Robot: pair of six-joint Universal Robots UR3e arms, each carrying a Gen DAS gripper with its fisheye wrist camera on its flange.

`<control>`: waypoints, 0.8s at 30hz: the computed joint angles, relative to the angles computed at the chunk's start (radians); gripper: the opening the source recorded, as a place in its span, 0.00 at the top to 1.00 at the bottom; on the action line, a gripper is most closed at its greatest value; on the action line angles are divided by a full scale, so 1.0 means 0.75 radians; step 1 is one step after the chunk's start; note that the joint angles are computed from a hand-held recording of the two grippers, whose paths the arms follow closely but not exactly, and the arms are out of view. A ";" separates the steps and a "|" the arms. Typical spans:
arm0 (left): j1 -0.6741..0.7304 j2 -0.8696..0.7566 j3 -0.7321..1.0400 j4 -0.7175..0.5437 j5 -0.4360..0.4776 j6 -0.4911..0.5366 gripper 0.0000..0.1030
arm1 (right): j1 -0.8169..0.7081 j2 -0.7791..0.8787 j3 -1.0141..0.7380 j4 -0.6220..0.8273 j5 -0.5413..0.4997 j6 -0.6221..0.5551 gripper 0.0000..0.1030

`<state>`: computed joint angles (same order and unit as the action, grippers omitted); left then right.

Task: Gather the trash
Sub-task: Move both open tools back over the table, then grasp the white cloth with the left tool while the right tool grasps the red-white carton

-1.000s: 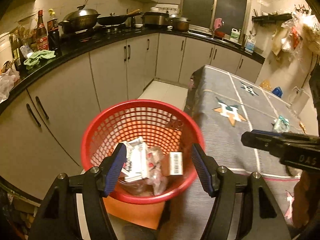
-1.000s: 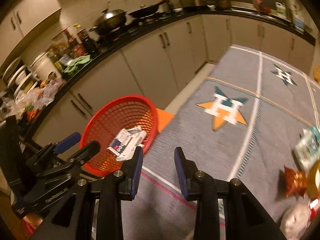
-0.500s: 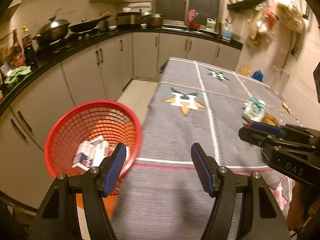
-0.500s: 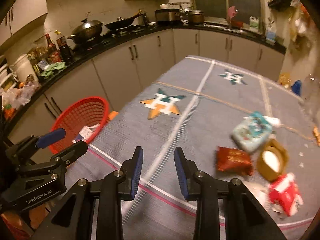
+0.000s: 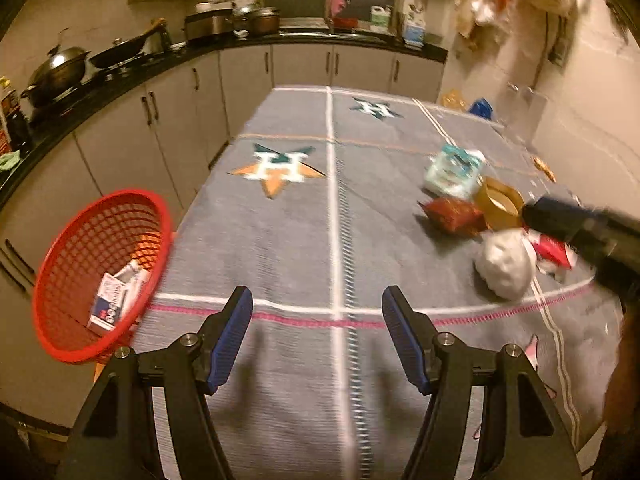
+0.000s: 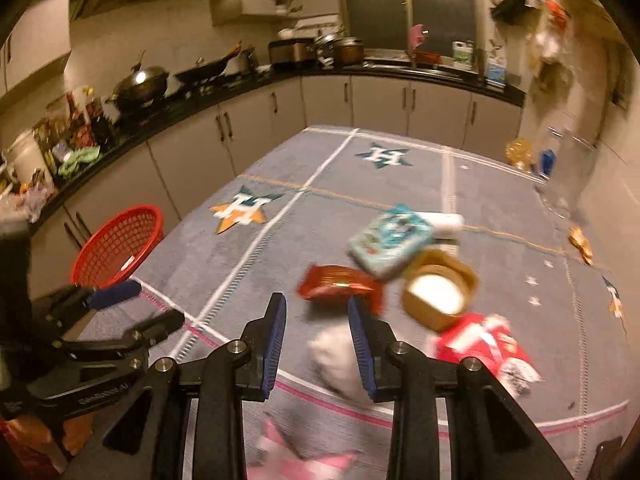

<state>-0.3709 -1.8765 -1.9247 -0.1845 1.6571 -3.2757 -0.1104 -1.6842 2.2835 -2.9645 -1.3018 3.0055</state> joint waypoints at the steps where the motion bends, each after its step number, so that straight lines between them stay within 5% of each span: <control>1: -0.021 -0.018 0.019 -0.009 0.007 0.003 0.36 | -0.098 -0.088 0.062 0.030 0.071 -0.025 0.66; 6: -0.074 -0.071 0.085 -0.043 -0.018 0.012 0.36 | -0.591 -0.467 0.243 0.331 0.365 -0.212 0.66; 12: -0.098 -0.109 0.179 -0.106 -0.126 0.008 0.31 | -0.994 -0.507 0.208 0.709 0.611 -0.389 0.65; 18: -0.159 -0.232 0.427 -0.239 -0.230 -0.009 0.28 | -1.105 -0.504 0.225 0.797 0.694 -0.436 0.64; 24: -0.251 -0.409 0.690 -0.328 -0.178 -0.017 0.24 | -1.149 -0.455 0.209 0.934 0.749 -0.520 0.57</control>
<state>-0.5589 -2.1829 -1.4074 -0.4308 1.5239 -3.2886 -0.9724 -2.0257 2.4402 -2.2642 -0.7400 2.6153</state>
